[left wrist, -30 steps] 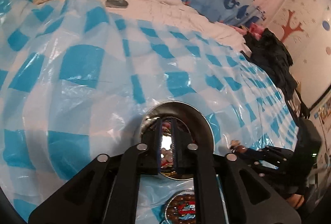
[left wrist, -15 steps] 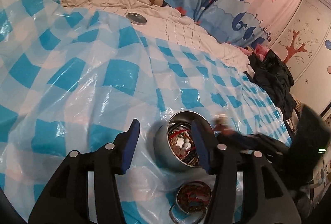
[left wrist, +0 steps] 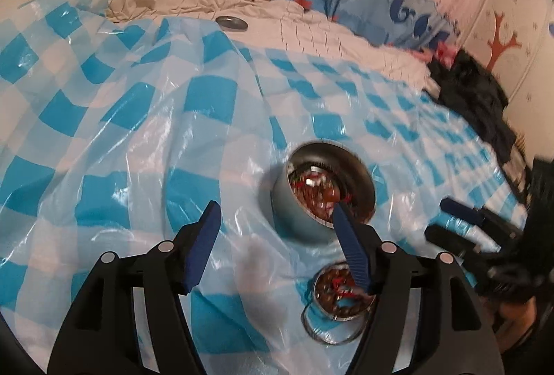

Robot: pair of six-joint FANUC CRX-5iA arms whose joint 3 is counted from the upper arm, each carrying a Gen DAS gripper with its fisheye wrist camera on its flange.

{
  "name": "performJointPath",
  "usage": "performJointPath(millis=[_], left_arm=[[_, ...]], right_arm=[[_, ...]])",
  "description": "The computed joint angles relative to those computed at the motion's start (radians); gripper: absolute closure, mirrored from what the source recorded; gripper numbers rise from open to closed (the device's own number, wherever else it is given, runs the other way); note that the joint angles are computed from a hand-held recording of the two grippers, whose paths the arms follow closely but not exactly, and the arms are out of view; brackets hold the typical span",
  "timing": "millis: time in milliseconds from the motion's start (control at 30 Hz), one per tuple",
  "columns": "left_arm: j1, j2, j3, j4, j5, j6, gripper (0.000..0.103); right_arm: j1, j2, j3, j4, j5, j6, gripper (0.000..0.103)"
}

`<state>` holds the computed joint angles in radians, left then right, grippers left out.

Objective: Organize jewelry
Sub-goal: 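Lower the red pendant into the tin and open the right gripper, then move the left gripper over the silver bangle and grasp its rim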

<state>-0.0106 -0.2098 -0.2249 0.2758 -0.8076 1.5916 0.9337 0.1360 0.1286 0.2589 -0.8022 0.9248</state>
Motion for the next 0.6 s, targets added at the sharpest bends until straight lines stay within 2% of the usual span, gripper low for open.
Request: performJointPath(millis=[100, 267, 600], left_arm=[[-0.039, 0.001, 0.029, -0.093, -0.022, 0.039, 0.031], [-0.102, -0.001, 0.077, -0.257, -0.062, 0.097, 0.027], [-0.148, 0.009, 0.12, -0.382, -0.102, 0.124, 0.022]], right_arm=[[0.006, -0.003, 0.001, -0.017, 0.009, 0.002, 0.021], [0.03, 0.003, 0.007, -0.006, 0.018, 0.017, 0.016], [0.04, 0.036, 0.053, -0.047, -0.012, 0.107, 0.016]])
